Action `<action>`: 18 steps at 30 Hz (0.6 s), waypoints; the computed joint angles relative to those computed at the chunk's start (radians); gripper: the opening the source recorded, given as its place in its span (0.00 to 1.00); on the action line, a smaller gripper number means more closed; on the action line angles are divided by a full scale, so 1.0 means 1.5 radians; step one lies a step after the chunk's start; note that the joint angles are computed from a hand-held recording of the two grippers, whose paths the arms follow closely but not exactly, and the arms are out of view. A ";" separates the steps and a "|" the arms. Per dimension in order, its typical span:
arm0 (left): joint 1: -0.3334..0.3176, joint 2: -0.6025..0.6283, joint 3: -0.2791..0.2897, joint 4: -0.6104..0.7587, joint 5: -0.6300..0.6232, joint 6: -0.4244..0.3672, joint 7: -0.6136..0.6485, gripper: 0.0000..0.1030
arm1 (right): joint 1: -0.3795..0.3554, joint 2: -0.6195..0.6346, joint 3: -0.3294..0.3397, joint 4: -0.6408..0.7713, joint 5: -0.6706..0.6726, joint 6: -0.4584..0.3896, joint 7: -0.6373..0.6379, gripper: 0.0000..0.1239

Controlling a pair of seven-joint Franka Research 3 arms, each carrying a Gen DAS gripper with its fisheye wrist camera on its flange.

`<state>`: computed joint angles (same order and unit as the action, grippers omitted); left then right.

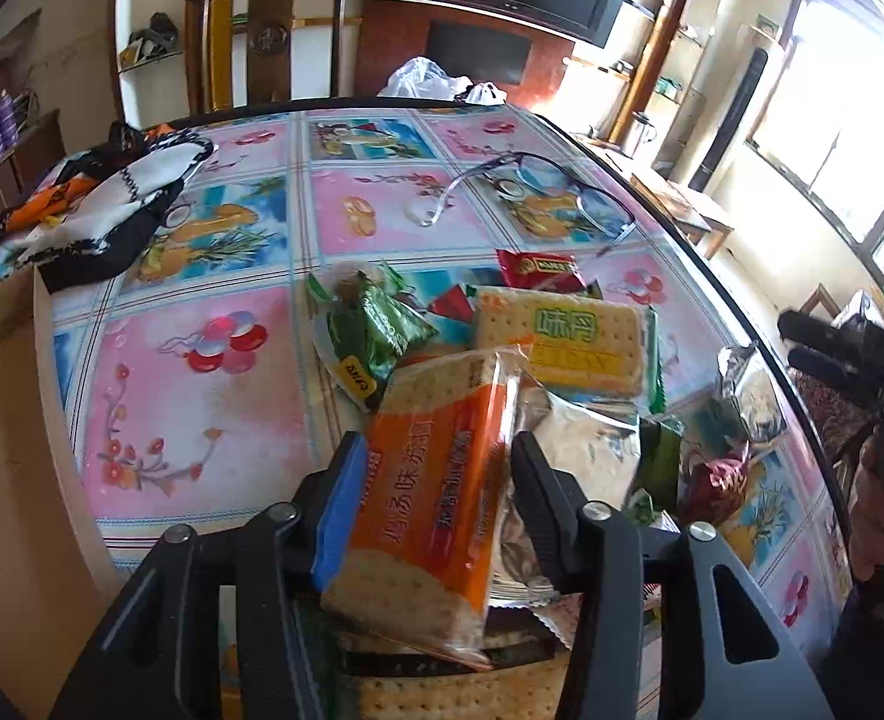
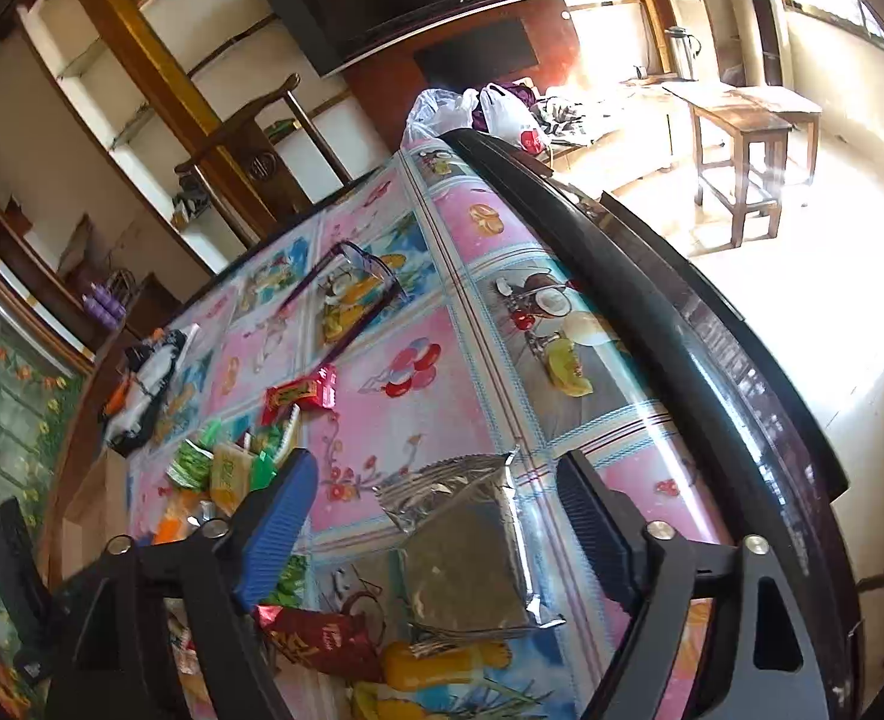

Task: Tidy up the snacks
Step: 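Grasp the orange-labelled cracker pack with the left tool while the right grasps a silver foil packet, then lift the cracker pack with the left tool while the right lifts the foil packet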

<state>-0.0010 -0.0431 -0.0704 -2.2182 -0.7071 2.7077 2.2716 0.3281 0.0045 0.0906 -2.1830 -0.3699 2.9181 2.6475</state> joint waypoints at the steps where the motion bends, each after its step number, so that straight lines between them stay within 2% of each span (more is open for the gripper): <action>1: 0.002 0.001 0.002 0.002 -0.007 0.003 -0.003 0.63 | 0.000 -0.001 0.000 0.001 -0.013 -0.008 0.009 0.70; 2: 0.004 0.002 0.005 0.005 -0.021 0.005 0.002 0.72 | 0.001 -0.002 0.000 0.001 -0.019 -0.012 0.012 0.70; 3: 0.005 0.003 0.005 0.006 -0.025 0.006 0.004 0.75 | 0.002 -0.001 0.002 0.006 -0.027 -0.024 0.008 0.70; 6: 0.011 0.007 0.006 0.013 -0.025 -0.006 -0.003 0.76 | 0.007 0.003 0.005 0.026 -0.086 -0.078 0.037 0.70; 8: 0.013 0.005 0.005 0.016 -0.027 -0.028 0.012 0.76 | 0.013 0.010 0.007 0.041 -0.094 -0.111 0.023 0.70; 9: 0.012 0.003 0.002 0.014 -0.011 -0.028 0.011 0.78 | 0.016 0.011 0.007 0.043 -0.088 -0.115 0.012 0.70; 11: 0.010 -0.001 -0.005 0.002 0.054 -0.015 -0.005 0.88 | 0.019 0.011 0.006 0.042 -0.084 -0.115 0.000 0.70; 13: 0.009 0.002 -0.008 -0.008 0.121 0.005 -0.050 0.88 | 0.023 0.011 0.006 0.044 -0.095 -0.127 0.004 0.70; 18: 0.026 0.030 0.006 0.035 0.044 -0.093 -0.029 0.89 | 0.024 0.005 0.006 0.032 -0.084 -0.124 -0.005 0.70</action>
<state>0.0376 0.0023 -0.0618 -2.1654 -0.6406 2.5689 2.2282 0.3640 0.0121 0.0988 -2.1346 -0.4953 2.7316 2.6400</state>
